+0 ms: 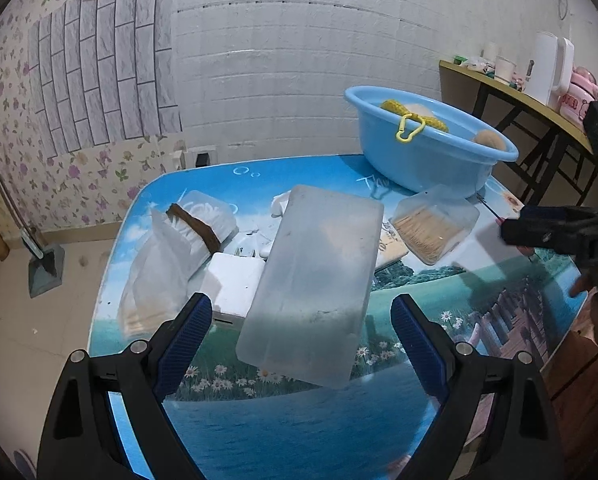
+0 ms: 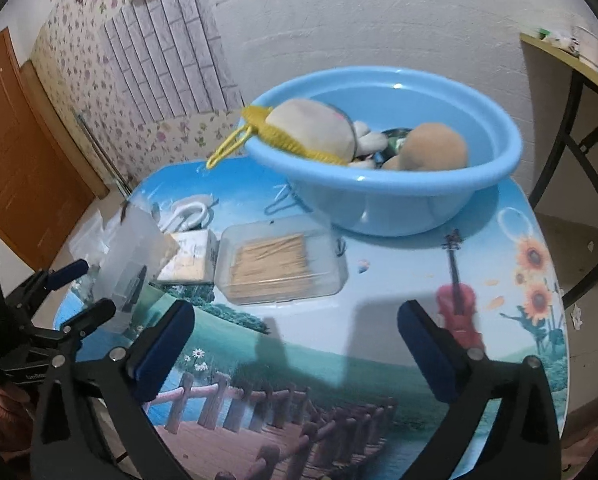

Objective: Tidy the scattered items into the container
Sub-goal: 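Grasp the clear plastic lid with the left tool while the right tool grasps the toothpick box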

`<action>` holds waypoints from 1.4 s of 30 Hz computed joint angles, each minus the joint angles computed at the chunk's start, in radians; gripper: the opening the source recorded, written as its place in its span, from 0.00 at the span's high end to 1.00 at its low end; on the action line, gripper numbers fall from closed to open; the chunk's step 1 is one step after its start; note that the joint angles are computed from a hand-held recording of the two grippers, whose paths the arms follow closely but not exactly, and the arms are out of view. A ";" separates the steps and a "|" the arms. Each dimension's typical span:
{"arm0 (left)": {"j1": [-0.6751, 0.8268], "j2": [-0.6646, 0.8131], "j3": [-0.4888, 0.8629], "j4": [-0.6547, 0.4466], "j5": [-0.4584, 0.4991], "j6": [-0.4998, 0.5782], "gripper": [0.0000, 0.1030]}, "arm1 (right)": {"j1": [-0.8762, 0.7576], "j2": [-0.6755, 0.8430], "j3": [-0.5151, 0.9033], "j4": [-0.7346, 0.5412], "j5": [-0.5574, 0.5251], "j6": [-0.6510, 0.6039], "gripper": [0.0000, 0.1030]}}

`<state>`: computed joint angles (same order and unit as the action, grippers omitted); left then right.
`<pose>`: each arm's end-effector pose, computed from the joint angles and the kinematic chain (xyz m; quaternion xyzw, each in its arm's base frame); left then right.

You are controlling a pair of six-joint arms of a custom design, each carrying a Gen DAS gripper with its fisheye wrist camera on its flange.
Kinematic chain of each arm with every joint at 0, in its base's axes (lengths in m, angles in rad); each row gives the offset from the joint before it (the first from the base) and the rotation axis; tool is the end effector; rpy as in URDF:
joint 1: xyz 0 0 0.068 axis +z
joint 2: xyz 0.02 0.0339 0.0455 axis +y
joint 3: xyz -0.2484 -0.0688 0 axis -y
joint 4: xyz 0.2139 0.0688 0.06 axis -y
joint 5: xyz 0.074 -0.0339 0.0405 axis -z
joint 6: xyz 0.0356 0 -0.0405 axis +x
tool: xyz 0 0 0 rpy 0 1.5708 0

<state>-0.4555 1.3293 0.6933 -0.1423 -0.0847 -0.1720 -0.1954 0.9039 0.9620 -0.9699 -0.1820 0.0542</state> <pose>0.2225 -0.1056 0.1991 0.1140 0.9148 -0.0819 0.3788 0.1417 -0.0215 0.2948 0.0881 0.9386 0.0630 0.3275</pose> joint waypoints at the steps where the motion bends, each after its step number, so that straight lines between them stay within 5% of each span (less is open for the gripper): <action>1: 0.008 0.005 -0.001 0.007 0.017 0.008 0.11 | 0.032 0.010 -0.005 0.013 0.026 0.017 0.00; 13: 0.028 0.077 0.010 0.068 0.080 0.079 0.13 | 0.177 0.167 -0.008 0.132 0.154 0.088 0.00; 18: 0.046 0.077 0.020 0.067 0.106 0.099 0.37 | 0.195 0.203 -0.010 0.156 0.178 0.101 0.00; 23: 0.057 0.081 0.028 0.061 0.128 0.100 0.39 | 0.172 0.249 0.002 0.156 0.156 0.091 0.00; 27: 0.050 0.062 0.022 0.052 0.121 0.094 0.39 | 0.146 0.228 -0.013 0.167 0.114 0.079 0.09; 42: -0.094 -0.075 0.010 -0.075 0.034 0.020 0.39 | 0.037 -0.050 -0.070 0.003 0.019 -0.060 0.10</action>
